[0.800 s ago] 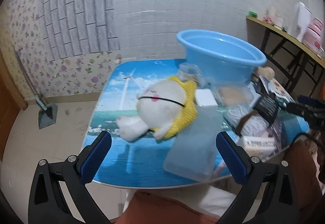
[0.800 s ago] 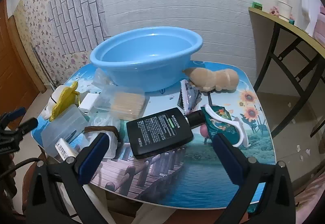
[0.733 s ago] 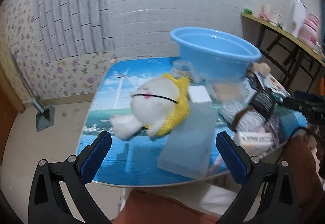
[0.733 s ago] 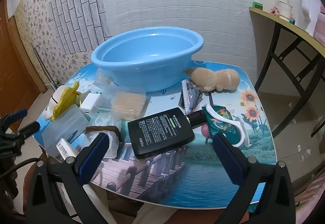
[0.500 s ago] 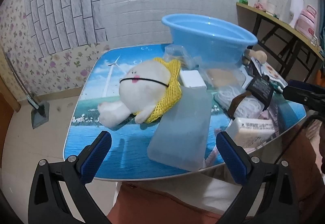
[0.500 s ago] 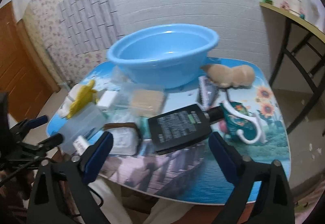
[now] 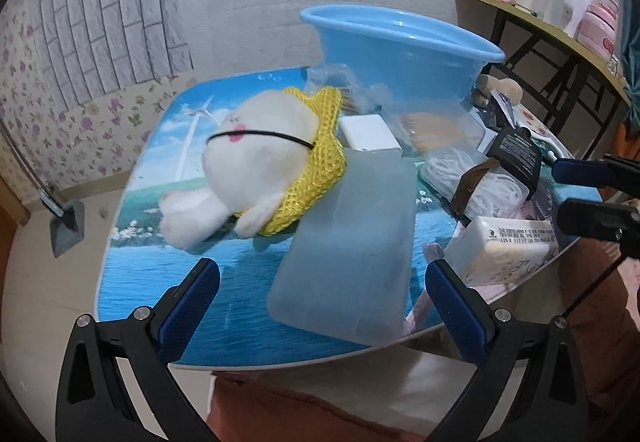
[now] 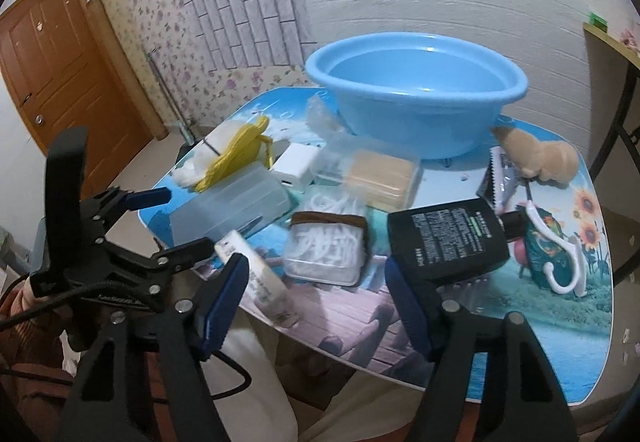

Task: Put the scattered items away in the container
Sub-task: 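Grasp the white tissue box with the right tool while the left tool grasps the frosted plastic case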

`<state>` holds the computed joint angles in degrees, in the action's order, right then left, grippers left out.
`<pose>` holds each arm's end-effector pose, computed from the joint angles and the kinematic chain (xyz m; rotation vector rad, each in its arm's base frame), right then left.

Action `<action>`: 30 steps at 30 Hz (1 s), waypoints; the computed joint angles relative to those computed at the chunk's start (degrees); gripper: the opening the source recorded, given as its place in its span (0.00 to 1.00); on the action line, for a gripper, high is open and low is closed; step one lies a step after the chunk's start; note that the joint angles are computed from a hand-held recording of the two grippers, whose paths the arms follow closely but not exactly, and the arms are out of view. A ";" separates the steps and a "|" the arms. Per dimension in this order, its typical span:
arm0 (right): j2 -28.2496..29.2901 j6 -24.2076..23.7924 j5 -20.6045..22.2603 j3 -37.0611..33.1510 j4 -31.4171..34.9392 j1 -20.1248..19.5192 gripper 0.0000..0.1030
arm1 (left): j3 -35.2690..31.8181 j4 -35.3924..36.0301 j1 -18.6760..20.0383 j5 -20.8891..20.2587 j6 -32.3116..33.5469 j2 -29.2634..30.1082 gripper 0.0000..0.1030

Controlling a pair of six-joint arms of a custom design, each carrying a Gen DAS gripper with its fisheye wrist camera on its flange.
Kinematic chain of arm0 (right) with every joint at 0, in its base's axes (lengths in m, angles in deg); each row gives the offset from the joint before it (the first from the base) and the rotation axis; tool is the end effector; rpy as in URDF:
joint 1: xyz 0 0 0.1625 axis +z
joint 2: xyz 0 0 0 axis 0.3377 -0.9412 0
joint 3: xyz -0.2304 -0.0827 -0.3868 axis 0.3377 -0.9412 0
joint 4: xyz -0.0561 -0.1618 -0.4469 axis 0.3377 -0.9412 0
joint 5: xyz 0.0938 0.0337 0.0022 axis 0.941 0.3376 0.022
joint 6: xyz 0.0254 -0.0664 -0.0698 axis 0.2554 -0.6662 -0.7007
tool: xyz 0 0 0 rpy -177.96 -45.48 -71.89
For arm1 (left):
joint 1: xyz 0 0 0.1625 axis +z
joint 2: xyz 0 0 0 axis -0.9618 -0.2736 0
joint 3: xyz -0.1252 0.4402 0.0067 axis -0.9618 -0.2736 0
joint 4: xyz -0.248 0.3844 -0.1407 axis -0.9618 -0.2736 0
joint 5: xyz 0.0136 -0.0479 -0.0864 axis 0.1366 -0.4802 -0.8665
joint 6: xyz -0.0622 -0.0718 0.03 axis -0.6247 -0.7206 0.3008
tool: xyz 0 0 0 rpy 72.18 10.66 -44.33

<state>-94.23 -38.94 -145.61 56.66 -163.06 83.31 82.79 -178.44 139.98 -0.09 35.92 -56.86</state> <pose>0.3035 -0.8040 0.0873 1.2012 -2.5852 0.4126 -0.0893 -0.7194 0.2344 0.1493 2.2283 -0.8607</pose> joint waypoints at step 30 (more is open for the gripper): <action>0.33 -5.89 -0.42 0.24 7.50 0.40 0.24 | 1.64 2.98 -0.66 -0.98 -0.82 -0.96 0.63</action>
